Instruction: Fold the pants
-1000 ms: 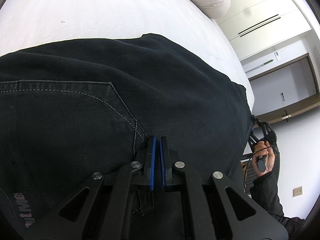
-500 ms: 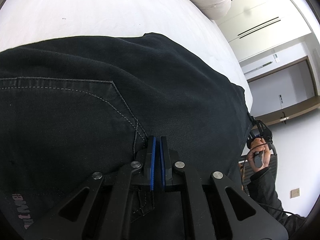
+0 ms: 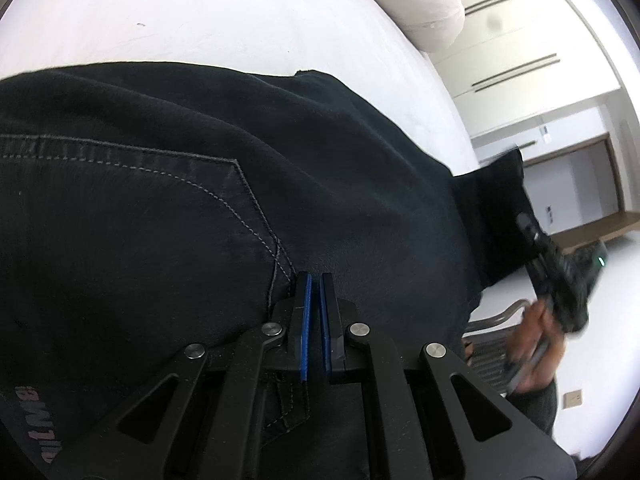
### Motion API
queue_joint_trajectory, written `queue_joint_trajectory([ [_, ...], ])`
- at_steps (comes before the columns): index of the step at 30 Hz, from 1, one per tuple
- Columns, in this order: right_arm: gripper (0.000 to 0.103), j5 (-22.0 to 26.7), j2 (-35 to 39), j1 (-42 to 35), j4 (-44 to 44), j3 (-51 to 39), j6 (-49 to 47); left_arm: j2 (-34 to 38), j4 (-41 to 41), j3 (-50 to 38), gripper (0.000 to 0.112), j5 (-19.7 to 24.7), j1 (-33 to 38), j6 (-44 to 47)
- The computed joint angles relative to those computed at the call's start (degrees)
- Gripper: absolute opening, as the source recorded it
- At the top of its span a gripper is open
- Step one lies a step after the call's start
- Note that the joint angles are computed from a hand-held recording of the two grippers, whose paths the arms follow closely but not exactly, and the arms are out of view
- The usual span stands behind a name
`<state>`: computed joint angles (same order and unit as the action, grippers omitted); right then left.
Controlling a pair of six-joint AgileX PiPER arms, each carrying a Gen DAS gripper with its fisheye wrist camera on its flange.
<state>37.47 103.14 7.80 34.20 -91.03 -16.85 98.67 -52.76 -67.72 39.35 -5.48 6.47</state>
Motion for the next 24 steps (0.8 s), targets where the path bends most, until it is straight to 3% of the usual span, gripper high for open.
queue_joint_trajectory([
  [4,0.011,-3.08,-0.28,17.96,-22.92,3.90,8.77,-0.51,-4.77,1.74,0.005,1.01,1.97,3.68],
  [9,0.011,-5.00,4.24,28.17,-50.57,6.48,27.53,-1.27,-7.08,2.51,0.006,3.11,3.40,3.41],
  [12,0.011,-5.95,2.39,29.42,-57.47,8.08,33.77,-1.06,-12.34,3.08,0.021,4.85,4.69,5.53],
  [16,0.011,-8.88,-1.84,33.57,-67.50,12.78,39.59,-0.72,-21.66,3.13,0.073,6.59,5.11,11.16],
  [19,0.011,-8.03,-2.55,37.36,-71.17,12.91,40.65,-0.03,-21.23,0.84,0.084,7.62,5.19,10.02],
  [24,0.011,-7.37,-3.06,43.55,-76.49,14.16,43.12,3.11,-18.83,-2.59,0.085,12.08,6.47,7.16],
])
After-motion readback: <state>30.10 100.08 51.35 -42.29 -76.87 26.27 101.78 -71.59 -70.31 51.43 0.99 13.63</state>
